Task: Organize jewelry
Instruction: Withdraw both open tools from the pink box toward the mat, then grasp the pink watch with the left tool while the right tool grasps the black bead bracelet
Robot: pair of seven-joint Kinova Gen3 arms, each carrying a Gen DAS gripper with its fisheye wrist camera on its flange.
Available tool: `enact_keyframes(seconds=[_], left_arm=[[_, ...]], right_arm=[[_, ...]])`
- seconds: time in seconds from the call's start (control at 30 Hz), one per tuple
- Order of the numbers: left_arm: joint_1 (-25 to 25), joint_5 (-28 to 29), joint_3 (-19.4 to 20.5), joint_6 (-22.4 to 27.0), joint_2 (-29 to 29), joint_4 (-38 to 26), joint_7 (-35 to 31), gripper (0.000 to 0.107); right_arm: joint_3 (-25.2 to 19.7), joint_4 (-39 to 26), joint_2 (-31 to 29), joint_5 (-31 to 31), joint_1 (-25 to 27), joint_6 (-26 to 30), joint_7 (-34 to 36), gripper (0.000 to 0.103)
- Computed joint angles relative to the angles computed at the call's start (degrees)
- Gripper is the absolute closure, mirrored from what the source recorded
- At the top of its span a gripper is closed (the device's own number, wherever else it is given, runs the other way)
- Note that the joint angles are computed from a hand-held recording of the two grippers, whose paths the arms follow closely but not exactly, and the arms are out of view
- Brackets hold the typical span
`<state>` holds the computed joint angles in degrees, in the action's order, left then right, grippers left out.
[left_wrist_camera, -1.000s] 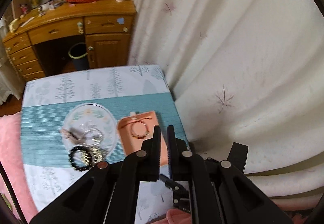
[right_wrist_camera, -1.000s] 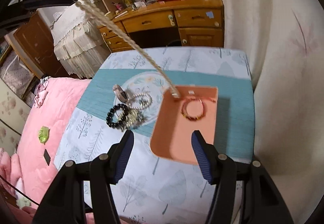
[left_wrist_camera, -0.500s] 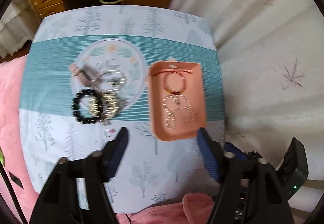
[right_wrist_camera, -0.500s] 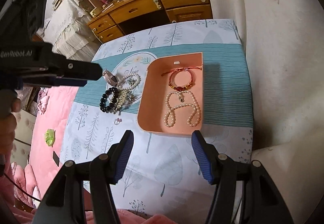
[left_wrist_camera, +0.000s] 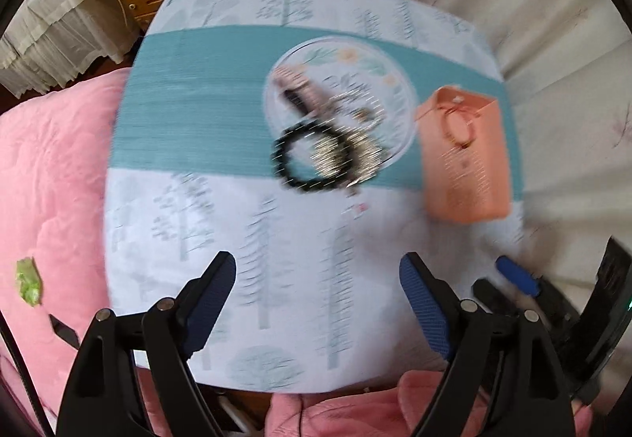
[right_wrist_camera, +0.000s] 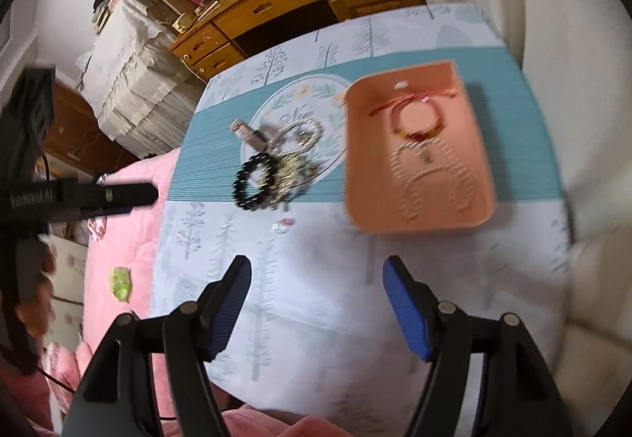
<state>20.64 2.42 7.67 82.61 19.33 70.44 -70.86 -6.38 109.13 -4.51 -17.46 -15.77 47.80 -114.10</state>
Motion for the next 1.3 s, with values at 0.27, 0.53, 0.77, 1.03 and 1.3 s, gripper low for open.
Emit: enact_keyframes(seconds=[0.27, 0.53, 0.77, 1.03, 1.3], left_arm=[[-5.68, -2.90, -1.11, -9.61, -8.19, 15.94, -16.05, 0.024], [-9.58, -3.32, -2.13, -4.83, -3.32, 11.76, -24.96, 0.024], [-13.85, 5.47, -2.51, -3.07, 1.56, 3.46, -24.85, 0.024], [-13.19, 10.23, -1.72, -1.87, 12.08, -8.15, -16.25, 0.024], [-13.36, 14.90, 0.62, -4.33, 19.78, -12.59, -14.99, 0.024]], right_arm=[[-1.65, 0.11, 5.12, 3.48, -9.24, -6.47, -18.64, 0.027], [-3.52, -2.36, 9.94, 12.49, -15.50, -6.25, -36.11, 0.027], [-4.94, -1.43, 10.66, 13.21, -14.30, -12.22, -38.58, 0.027], [-2.55, 4.19, 13.44, 10.94, -13.95, -29.33, -40.52, 0.041], [-3.42, 1.01, 20.52, 6.76, -10.04, -30.14, -36.51, 0.072]])
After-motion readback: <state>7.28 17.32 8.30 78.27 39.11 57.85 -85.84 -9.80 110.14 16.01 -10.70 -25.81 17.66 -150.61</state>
